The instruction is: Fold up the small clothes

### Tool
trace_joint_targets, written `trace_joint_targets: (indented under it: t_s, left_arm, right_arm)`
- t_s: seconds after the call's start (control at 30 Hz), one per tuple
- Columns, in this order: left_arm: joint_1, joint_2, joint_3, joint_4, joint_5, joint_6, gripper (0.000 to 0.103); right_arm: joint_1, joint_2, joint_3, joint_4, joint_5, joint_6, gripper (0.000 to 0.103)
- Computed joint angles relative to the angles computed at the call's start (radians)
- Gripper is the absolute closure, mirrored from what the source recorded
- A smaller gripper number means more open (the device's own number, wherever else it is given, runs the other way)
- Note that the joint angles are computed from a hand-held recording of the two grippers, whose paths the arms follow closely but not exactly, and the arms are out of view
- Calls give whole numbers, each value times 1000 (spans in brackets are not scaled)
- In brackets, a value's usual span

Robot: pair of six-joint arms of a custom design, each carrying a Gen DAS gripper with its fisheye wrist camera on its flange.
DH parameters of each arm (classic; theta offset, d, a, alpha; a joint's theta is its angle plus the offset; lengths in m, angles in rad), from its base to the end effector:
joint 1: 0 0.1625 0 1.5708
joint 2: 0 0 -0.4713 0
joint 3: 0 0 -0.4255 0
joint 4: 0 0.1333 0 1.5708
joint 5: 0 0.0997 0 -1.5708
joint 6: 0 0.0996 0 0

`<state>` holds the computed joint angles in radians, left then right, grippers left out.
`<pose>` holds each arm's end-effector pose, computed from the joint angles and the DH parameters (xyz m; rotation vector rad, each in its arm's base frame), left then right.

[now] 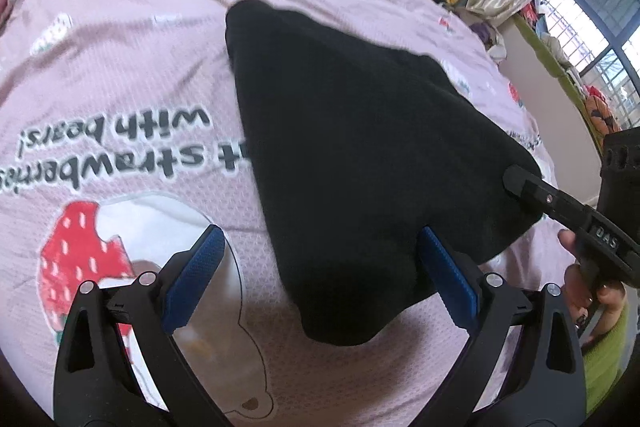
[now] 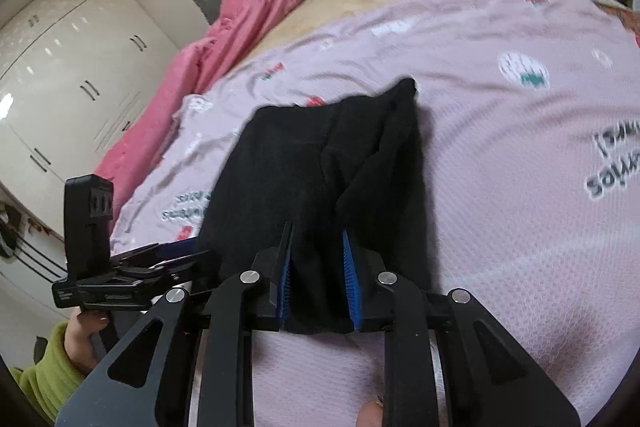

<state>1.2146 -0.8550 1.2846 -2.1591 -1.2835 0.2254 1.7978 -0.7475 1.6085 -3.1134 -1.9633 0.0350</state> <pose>-0.1310 -0.8152 0.2623 0.7871 2.7443 -0.2535 0.2634 -0.7175 0.1515 0.0686 -2.6774 1.0087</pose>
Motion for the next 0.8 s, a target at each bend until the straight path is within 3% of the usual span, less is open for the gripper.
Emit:
trace_joint_targets:
  t_s: [0.3,0.33,0.37,0.5,0.6,0.7,0.8]
  left_arm:
    - [9,4,14,8,-36,-9,11]
    - [8,4,17,6,-35,-8,11]
    - [7,3,18,5,-33,-8,11]
    - [5,5,15,-1,-23,1,11]
    - [3,5,19,-10,-15,7,11]
    - [-6,-2,37,-37,5,23,11]
    - [-14,-8,54,-64,23,40,11]
  right_arm:
    - [-38,5,46,-53,3,40,80]
    - [-35,8,46,-58,-12,43,78]
    - [-33,7,46,-53,-20,42,67]
    - [-20,-2,39,-36,-16,44,56]
    - [2,-3,25,-79,-57,20,45]
    - [19,15,-26,-126,-73,-39,47]
    - [31,64,-153,-14,-121,-102,62]
